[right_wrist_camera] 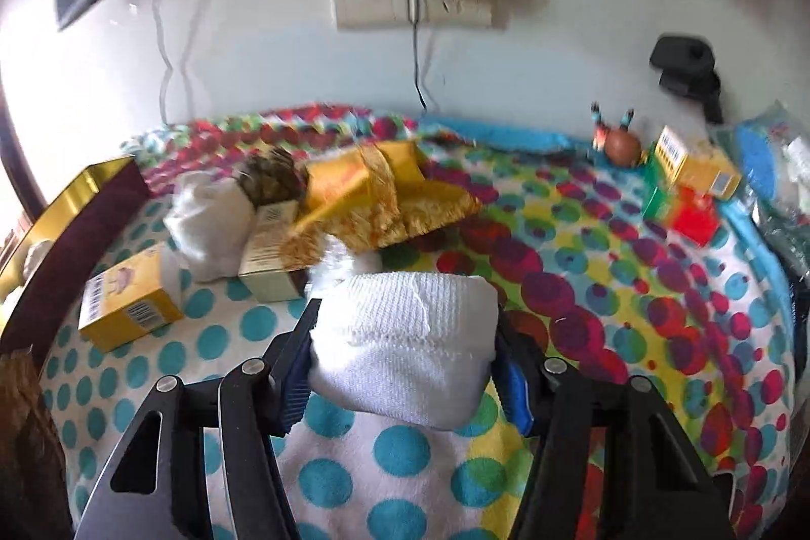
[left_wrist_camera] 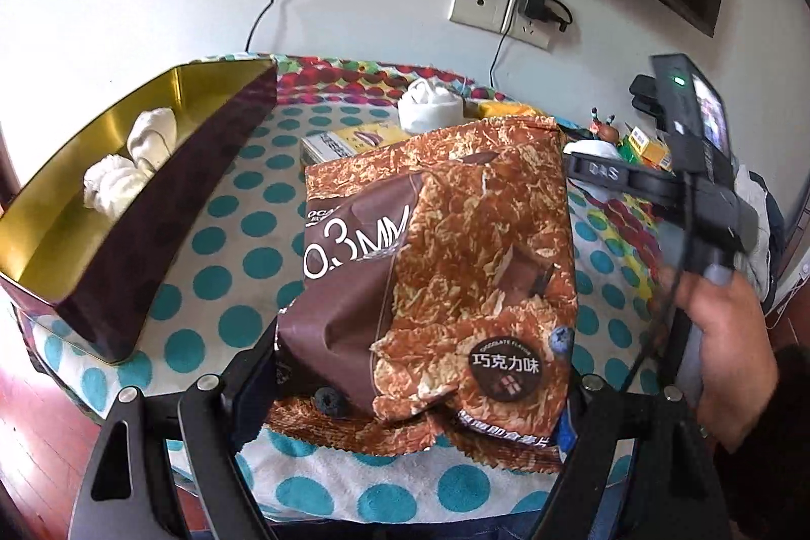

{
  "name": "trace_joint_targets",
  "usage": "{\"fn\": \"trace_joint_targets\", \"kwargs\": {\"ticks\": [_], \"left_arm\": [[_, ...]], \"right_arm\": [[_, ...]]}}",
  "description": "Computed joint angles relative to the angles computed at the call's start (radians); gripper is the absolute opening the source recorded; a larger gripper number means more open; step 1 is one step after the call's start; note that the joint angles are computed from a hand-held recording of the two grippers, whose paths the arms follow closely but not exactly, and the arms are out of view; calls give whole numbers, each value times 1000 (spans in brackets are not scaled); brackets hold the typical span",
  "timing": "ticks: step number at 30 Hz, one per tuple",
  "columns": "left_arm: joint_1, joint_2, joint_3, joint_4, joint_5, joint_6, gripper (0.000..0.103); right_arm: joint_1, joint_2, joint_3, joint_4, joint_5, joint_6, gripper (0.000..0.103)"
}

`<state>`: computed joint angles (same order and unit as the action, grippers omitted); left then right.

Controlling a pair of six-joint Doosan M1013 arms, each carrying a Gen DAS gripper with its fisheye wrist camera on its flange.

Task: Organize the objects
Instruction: 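Lift the chocolate bag with left while right grasps the white rolled sock, then lower the chocolate bag into the gold tin and release with left while right holds sock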

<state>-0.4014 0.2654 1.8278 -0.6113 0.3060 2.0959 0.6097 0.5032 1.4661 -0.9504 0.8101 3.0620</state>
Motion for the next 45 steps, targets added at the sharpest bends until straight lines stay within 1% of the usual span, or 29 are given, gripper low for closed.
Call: {"fn": "trace_joint_targets", "kwargs": {"ticks": [4, 7, 10, 13, 16, 19, 23, 24, 25, 26, 28, 30, 31, 33, 35, 36, 38, 45], "left_arm": [[-8, 5, -5, 87, -3, -97, 86], [-14, 2, -1, 102, -6, -101, 86], [-14, -4, -3, 120, -12, -103, 86], [-4, -5, -17, 158, -11, -142, 86], [11, -4, -37, 257, -23, -245, 86], [31, -5, -57, 320, -23, -317, 86], [69, -4, -94, 467, -19, -482, 86], [75, -5, -101, 519, -15, -533, 86], [84, -4, -111, 608, -5, -618, 86], [95, -2, -121, 697, 10, -703, 86], [114, 3, -136, 795, 45, -799, 86], [130, 15, -155, 854, 98, -851, 86], [136, 23, -164, 908, 122, -897, 86], [146, 26, -159, 915, 125, -888, 86], [145, 42, -170, 969, 145, -923, 86], [146, 51, -178, 975, 159, -926, 86], [153, 63, -186, 951, 165, -903, 86], [154, 96, -201, 942, 187, -891, 86]], "right_arm": [[15, 9, -12, -14, 37, -9, 57], [17, 14, -22, -12, 53, -18, 57], [10, 11, -16, 0, 43, -16, 57], [7, 5, -8, 4, 32, 0, 57], [8, 4, -6, 4, 25, 1, 57], [8, 7, -12, 13, 20, -23, 57], [6, 6, -11, 19, 9, -34, 58], [5, 5, -10, 21, 6, -32, 58], [3, 3, -8, 25, 1, -30, 58], [2, 2, -5, 27, -3, -27, 58], [-1, 0, -2, 36, -11, -23, 58], [-3, 0, -2, 44, -12, -23, 58], [-3, 0, -2, 45, -13, -24, 58], [-3, 0, -3, 45, -14, -25, 58], [-2, 1, -3, 41, -13, -25, 58], [-2, 1, -3, 40, -15, -27, 58], [-2, 1, -4, 39, -14, -28, 58], [-3, 2, -6, 49, -17, -39, 58]]}}
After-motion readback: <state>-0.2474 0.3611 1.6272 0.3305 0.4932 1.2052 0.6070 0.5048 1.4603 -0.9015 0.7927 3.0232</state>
